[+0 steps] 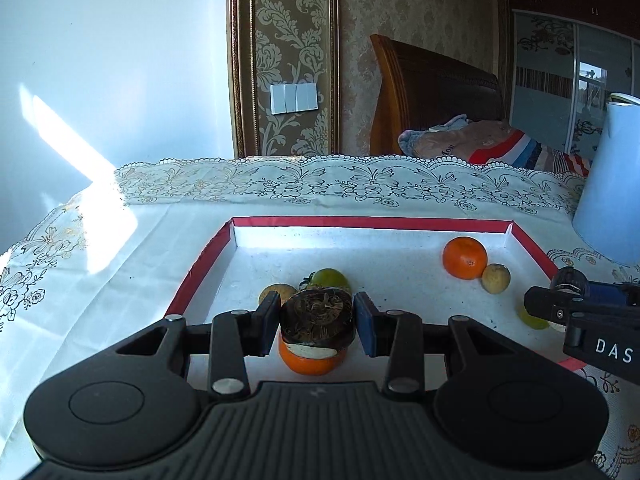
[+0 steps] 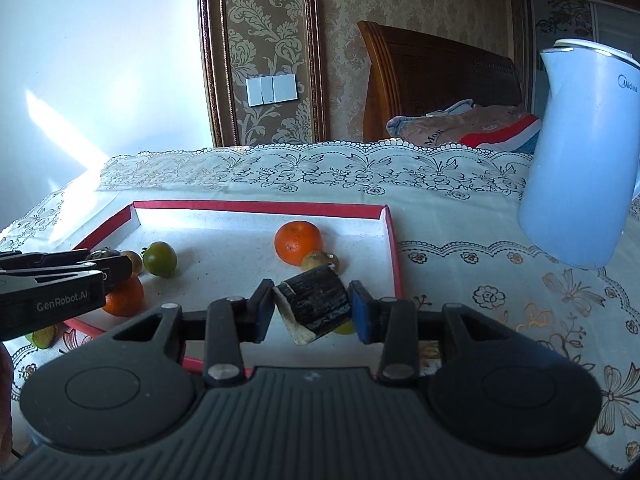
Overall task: Organize fruits
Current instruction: 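Carry both log pieces with both tools over the red tray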
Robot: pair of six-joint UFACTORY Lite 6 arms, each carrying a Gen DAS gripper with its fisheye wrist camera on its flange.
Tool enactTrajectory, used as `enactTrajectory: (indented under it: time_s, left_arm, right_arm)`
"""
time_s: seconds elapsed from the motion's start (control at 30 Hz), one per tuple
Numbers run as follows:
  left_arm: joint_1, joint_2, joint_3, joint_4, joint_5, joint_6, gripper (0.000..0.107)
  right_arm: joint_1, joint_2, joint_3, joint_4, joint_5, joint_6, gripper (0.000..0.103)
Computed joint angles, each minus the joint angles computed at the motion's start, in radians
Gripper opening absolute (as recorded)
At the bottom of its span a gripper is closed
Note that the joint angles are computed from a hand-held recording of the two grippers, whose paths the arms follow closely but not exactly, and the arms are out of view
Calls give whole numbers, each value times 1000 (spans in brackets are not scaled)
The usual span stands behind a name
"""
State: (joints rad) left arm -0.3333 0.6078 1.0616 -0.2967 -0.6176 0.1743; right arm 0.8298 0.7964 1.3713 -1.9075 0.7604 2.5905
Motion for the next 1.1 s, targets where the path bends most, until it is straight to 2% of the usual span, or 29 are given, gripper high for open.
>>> enactTrajectory:
  time_s: [0.27,0.63,0.87,1.1]
  left_arm:
    - [2,48,33,-48,-53,32,39]
    - [-14,89,76,-101,-73,88,39]
    - [-11,149,179,-156,-30,138,39]
    - [-12,204,255,-250,1,215,39]
  right_arm:
    - [-18,143,213,55,-49,-130,38]
    - [-31,205,293,109,-53,-185,38]
    - [-39,235,334,127,-54,-213,38]
    - [-54,329,488,221,-39,-349,38]
